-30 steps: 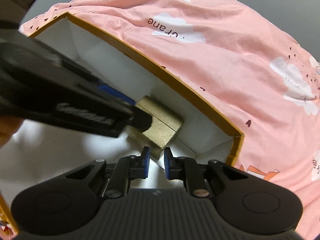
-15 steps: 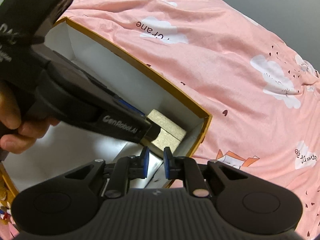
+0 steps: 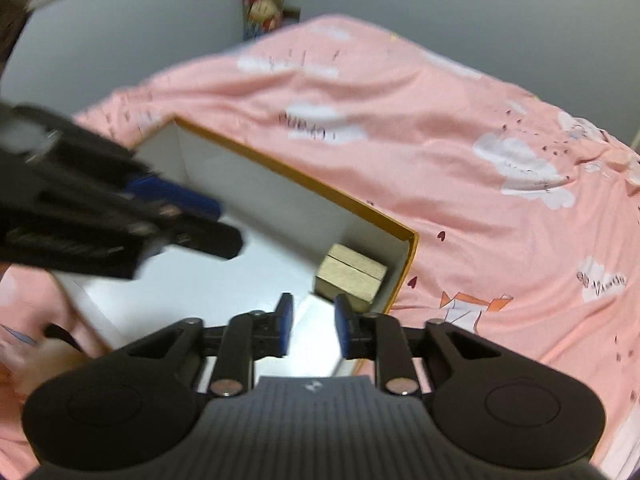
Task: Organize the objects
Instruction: 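Release the gold box in the box corner and withdraw the left tool, then grasp the pink wallet with the left tool while the right tool grasps the light pink pouch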
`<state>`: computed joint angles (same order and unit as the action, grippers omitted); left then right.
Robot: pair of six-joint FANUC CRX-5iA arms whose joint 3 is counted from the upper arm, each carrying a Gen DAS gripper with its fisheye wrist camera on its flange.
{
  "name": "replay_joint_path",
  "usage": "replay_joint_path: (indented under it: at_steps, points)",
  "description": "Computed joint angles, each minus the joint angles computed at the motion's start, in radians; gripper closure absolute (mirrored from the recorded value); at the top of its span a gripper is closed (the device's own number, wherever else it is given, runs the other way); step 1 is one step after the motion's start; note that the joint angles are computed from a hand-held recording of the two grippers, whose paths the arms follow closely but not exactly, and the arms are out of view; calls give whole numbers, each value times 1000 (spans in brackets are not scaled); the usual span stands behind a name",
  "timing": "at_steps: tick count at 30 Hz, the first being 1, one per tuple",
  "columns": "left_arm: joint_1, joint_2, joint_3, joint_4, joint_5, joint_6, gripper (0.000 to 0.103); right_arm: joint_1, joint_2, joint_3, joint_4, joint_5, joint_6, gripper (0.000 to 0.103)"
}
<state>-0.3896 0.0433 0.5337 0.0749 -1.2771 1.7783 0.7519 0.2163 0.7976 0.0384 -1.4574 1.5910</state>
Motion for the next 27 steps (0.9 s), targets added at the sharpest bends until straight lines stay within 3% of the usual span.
replay_joint_path:
  at_steps: [5,10,13,18,22,27]
  points:
    - [-81,-117,-69,-87,-28,49,71,64,-202,-250,34,136,-128,66]
    - [-184,-194,-138,-194,-93,155,71,176,-372,-481,132,212,-330,59]
    - [-180,-237,-228,-129,-84,168,71,239,-434,-575,179,203,-441,59]
    - [-136,-293,-423,62,17,216,64,322,-508,-692,229,136,-606,64]
    - [-136,-281,-483,115,37,263,56,333,-555,-750,189,96,-679,65]
    - [-152,-262,-476,74,8,337,45,305,-568,-765,114,71,-722,65]
